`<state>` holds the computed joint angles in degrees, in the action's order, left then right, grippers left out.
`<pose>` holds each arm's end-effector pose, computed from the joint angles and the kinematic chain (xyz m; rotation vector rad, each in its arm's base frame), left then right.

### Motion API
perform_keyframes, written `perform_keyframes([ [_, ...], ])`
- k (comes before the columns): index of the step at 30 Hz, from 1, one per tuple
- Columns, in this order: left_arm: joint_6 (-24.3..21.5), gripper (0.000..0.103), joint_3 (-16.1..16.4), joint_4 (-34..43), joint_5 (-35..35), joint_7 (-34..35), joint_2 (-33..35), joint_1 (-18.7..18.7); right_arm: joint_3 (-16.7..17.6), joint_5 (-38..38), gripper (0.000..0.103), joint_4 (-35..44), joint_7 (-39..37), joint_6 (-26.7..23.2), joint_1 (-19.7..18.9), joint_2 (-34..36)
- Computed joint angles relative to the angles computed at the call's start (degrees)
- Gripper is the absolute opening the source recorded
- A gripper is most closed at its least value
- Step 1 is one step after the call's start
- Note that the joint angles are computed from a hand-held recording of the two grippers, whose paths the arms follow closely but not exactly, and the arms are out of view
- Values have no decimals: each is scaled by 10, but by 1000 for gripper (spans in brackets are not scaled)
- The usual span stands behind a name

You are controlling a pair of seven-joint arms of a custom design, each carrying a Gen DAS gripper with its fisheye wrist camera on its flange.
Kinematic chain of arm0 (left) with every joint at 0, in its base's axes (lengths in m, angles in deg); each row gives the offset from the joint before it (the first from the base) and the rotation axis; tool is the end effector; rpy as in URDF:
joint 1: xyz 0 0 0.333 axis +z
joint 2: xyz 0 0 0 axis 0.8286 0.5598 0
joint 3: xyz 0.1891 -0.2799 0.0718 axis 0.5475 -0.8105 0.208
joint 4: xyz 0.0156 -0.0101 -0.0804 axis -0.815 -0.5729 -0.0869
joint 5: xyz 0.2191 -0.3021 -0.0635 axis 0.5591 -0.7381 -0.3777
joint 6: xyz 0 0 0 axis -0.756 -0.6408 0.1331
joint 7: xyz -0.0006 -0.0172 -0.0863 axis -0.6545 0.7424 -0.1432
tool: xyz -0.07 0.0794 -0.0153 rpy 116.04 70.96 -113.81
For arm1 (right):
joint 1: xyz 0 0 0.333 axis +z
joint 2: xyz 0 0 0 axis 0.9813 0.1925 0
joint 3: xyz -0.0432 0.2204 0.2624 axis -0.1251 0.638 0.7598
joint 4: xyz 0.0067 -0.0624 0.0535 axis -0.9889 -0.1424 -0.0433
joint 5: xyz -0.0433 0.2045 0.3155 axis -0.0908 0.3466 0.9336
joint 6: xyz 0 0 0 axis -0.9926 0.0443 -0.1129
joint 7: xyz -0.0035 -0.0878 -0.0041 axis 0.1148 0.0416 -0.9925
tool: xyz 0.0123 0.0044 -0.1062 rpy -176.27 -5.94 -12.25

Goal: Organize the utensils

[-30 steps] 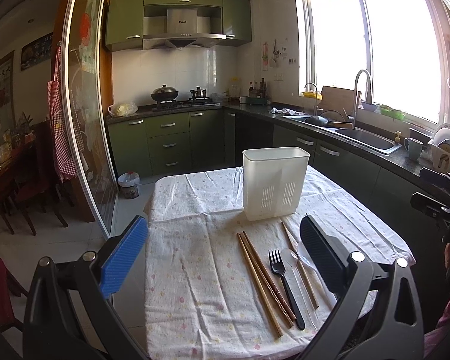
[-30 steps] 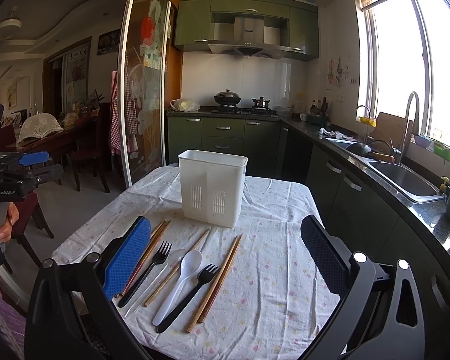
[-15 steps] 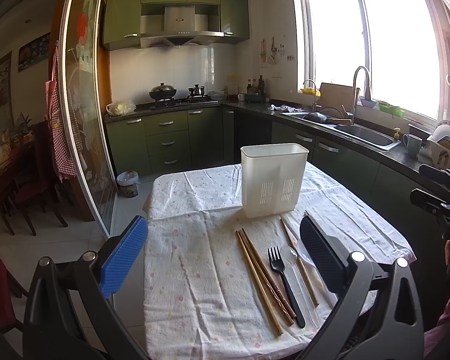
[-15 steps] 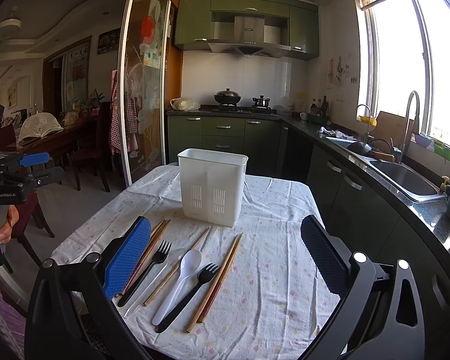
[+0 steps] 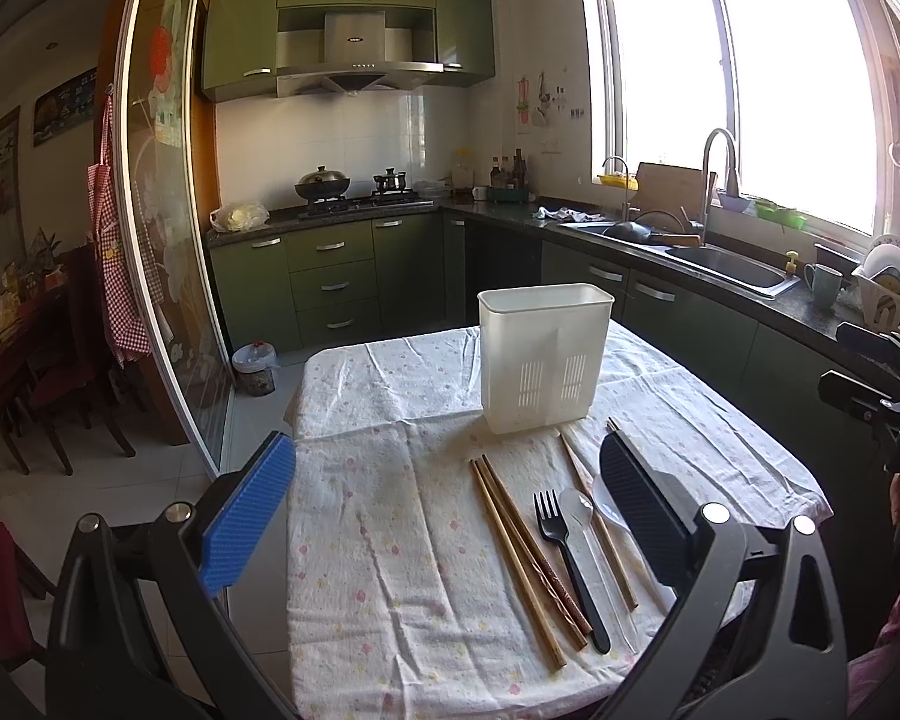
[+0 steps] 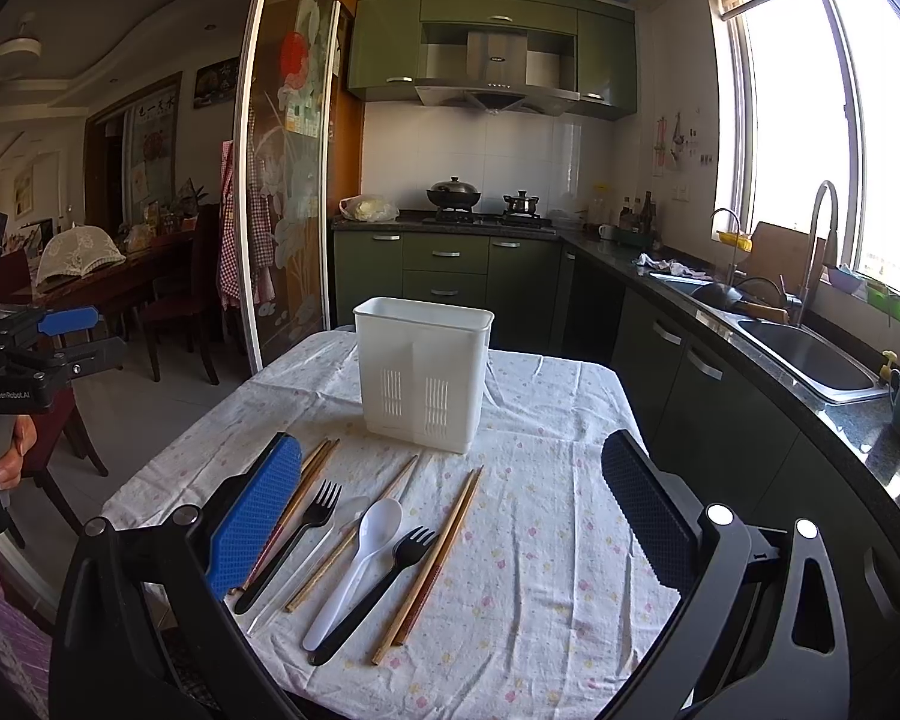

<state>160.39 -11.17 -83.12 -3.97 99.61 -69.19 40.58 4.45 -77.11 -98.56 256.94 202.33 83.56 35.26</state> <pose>0.5831 -0.1900 0.5398 -1.2671 1.8262 -1.1155 0.5122 0.1353 0.5768 -1.5799 1.3966 -0.9648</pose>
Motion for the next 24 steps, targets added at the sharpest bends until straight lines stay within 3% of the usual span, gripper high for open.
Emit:
perform_keyframes([
  [7,0,97,9,0,-2,2,0,-10,0,0,99,0,0,-1,0,0],
  [24,3,97,-4,-4,0,3,-1,2,-2,-9,99,1,8,0,1,1],
])
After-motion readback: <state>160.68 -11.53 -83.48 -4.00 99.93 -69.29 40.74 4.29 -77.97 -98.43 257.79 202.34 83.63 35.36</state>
